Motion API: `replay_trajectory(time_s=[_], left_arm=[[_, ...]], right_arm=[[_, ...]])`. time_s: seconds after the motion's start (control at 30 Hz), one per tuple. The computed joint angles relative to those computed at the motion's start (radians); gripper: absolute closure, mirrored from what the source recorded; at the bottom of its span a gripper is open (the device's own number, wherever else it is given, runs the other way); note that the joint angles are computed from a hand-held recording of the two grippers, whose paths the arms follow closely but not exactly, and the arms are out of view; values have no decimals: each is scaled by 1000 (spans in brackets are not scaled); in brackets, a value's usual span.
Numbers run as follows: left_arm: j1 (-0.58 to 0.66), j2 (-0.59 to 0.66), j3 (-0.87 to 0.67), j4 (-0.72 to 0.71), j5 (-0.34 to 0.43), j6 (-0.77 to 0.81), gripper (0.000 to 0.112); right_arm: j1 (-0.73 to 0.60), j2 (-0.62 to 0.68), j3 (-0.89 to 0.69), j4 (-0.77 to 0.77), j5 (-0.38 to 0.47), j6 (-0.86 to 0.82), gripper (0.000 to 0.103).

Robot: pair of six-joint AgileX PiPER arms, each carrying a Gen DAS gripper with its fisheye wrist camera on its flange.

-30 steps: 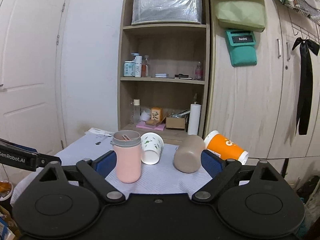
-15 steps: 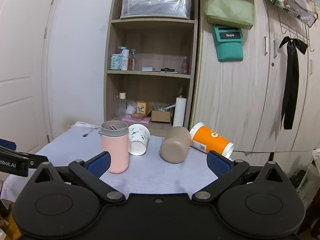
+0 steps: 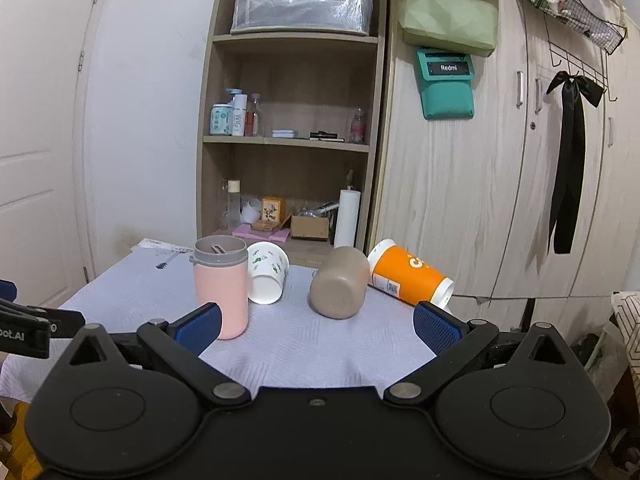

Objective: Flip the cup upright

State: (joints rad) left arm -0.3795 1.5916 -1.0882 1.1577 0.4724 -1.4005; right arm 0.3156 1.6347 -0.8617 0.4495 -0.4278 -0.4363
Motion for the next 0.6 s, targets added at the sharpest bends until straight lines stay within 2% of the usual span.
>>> replay_trajectory(time_s=[0.23,0.6], left_arm=[[-10,26,-28,-31,52,27,9],[-20,11,-8,4,68,-10,9]], right_arm=[[15,-4,2,49,-1,-37,0],[25,-13,6,105,3,-83,0]])
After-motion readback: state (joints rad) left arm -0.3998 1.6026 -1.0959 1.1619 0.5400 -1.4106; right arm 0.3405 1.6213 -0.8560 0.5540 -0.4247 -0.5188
